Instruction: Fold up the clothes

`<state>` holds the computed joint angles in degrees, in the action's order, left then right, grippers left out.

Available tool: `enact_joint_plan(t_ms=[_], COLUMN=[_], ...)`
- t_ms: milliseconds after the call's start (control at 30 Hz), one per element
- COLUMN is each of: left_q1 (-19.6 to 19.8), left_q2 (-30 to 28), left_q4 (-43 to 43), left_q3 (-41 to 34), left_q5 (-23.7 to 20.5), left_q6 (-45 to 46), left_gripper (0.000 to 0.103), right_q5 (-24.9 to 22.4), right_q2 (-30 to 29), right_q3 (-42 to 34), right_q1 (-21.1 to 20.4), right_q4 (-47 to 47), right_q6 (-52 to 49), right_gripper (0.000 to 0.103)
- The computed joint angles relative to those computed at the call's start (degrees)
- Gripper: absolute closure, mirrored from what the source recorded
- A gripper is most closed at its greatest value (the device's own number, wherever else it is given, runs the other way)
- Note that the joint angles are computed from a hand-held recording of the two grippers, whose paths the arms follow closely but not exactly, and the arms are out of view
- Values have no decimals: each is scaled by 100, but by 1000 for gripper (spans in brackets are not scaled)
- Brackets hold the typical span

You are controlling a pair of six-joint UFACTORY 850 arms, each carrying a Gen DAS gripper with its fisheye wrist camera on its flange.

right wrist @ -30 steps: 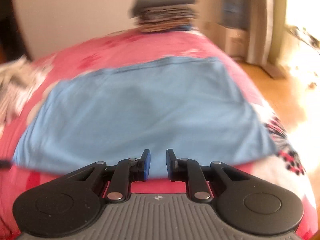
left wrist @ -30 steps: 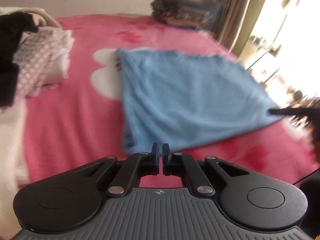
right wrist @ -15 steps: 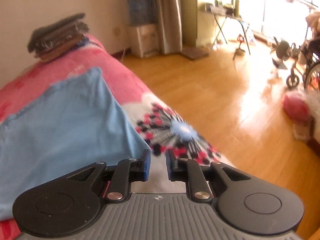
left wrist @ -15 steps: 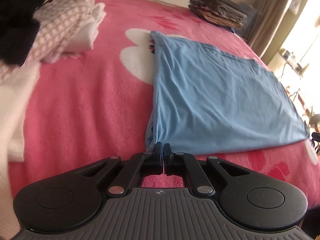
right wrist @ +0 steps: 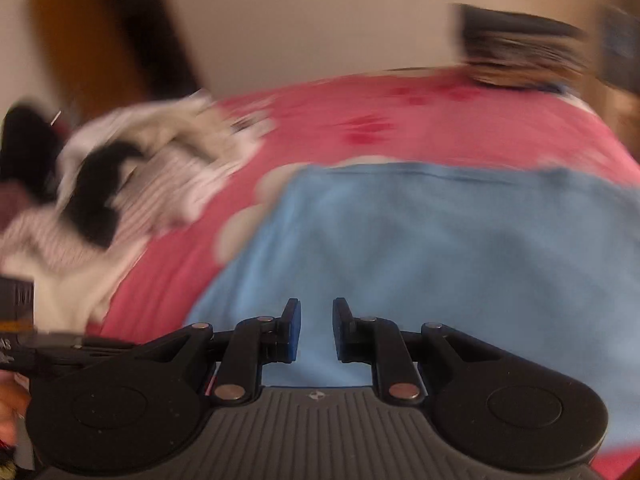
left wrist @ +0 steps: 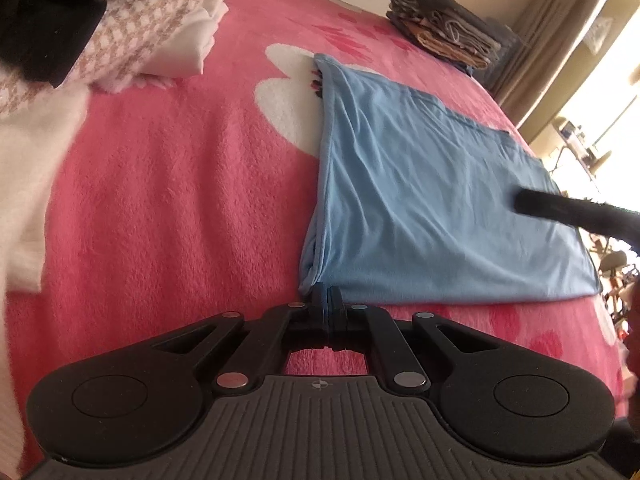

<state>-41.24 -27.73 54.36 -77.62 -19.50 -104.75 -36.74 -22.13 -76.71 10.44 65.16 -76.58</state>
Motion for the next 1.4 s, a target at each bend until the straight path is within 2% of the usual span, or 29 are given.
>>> enact_joint_plan(t_ms=[200,333,400,433,533,633,700,800,967,1133,1233,1267,1400], left_q1=[25,85,77,68,62,60,52,74,93,100,118,125,149], left_q2=[47,122,133,134,145,186,205,247,405,508,538,560,640], left_q4=[-195,7,103,115,72,60,29,-3,569,1145,1266,1342,1668], left_q3=[73,228,253,252,254,307,320,348,504,652,701,730,844], left_q5=[114,366,378,362,344,369,361,390,290,14,-90,-104,-152], left_q6=[470,229,148,152,225,214,244,232,-570,-1602,-1899,-2028,-2535], left_gripper=[99,99,99,99,99,99,99,99,99,100,100,100,100], right_q5=[544,314,590,667,449,459,489,207,-374,179,1061,1209,1120], right_q2=[-912,-1751,-2159,-2404,-3110,-3399,-3180,-2549,-1436,-476,-138,-40,413], right_q3=[-1145,-2282,-2811,-3146,-4251,-4798,-4523,-3655,-1997,-445,256,442,1078], right_q1=[647,920,1095,1137,1085,1034,954,779,622,860,1210,1313,1485], right_q4=[-844,-1607,-2168,-2354,-2400,-2519,-2132,-1397,-1449,-1437,-1007,-674,784], right_q6=[906,1779,2352,2691,3652,4181,3853,3034,2176,701,-464,-924,-2841], right_gripper=[85,85,85,85,86,85,85,85,85,85,84,84,87])
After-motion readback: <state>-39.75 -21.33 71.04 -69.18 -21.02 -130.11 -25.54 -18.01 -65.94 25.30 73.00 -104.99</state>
